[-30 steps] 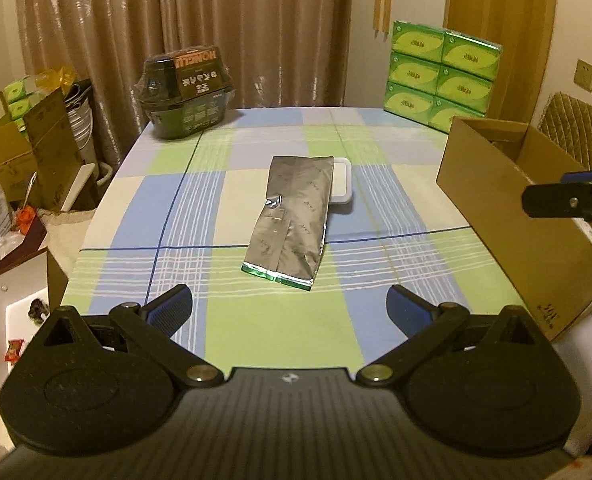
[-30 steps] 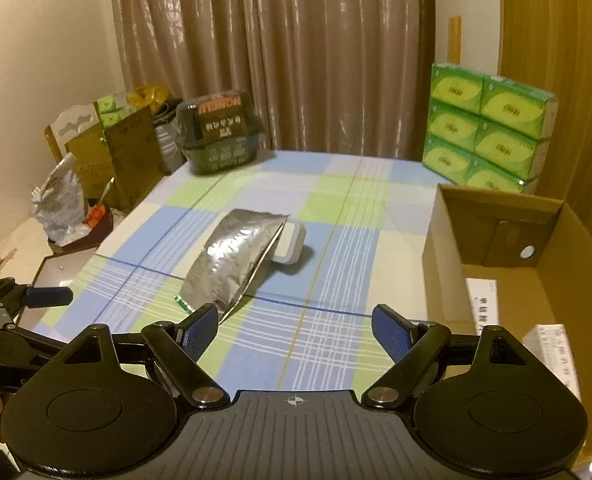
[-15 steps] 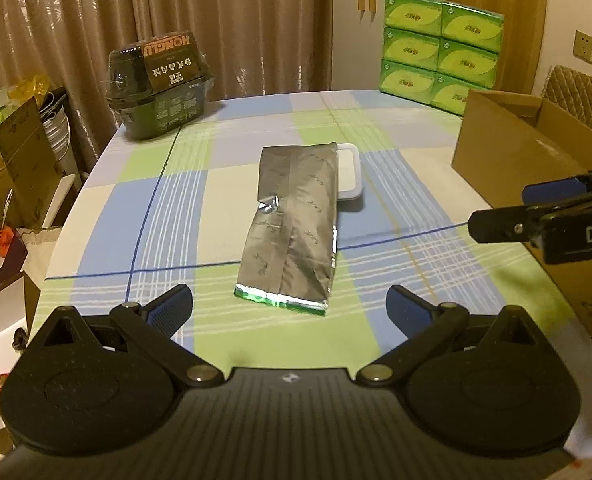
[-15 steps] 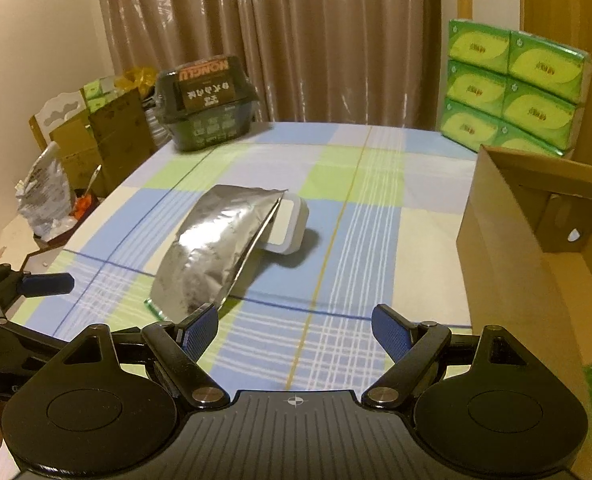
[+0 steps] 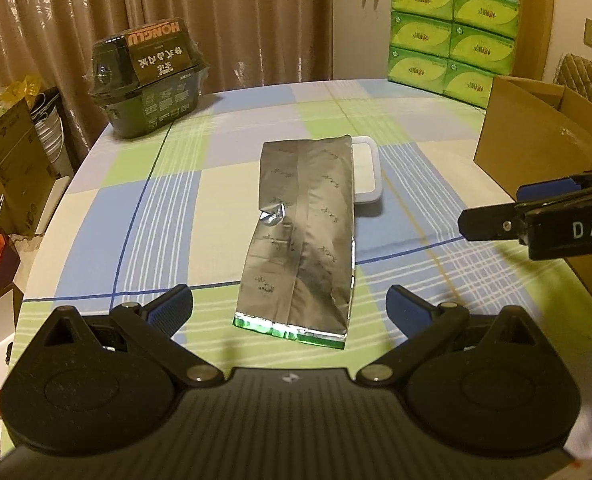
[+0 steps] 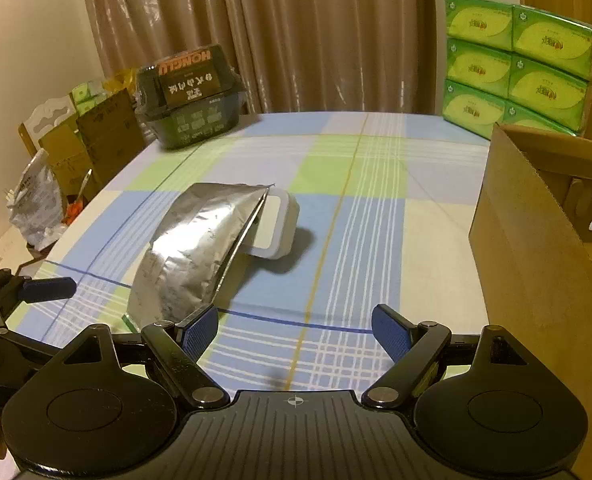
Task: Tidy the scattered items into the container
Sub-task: 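Move right gripper to the white night light while left gripper approaches the foil pouch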
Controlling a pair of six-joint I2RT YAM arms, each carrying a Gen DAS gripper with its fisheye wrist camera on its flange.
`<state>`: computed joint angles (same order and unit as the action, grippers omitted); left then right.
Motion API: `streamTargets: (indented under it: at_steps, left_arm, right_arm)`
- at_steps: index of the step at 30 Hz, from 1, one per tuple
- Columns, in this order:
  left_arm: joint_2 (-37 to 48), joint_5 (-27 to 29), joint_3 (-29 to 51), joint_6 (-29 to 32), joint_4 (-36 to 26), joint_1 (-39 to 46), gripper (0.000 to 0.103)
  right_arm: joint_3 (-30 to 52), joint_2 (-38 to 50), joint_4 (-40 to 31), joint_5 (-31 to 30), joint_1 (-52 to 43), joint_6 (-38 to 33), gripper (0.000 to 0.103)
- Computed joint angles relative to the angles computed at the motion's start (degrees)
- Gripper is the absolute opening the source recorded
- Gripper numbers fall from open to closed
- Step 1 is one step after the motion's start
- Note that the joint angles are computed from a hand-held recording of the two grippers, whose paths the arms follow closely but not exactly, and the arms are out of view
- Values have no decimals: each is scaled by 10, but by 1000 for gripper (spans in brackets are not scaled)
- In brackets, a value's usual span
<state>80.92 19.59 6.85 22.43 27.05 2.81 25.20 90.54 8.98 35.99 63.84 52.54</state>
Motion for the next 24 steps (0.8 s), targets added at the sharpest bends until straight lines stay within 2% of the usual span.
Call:
streamTargets:
  at_steps: [7,14,18,24]
  left_arm:
    - [52,-21,18,-7,43,-31,100]
    - [160,-55,70,-25,121,-89,94]
    - [221,-89,109,-26,141,-129,92]
    - [274,-132,141,-22,154,-158,73]
  right_arm:
    - [-2,8,26,-5,-31,-23,82]
    - [-20,11,50,-20,-61,-31,82]
    - [-31,2,52,-20,-67,-27,82]
    - [-30,13,65,-31,-71,-37,81]
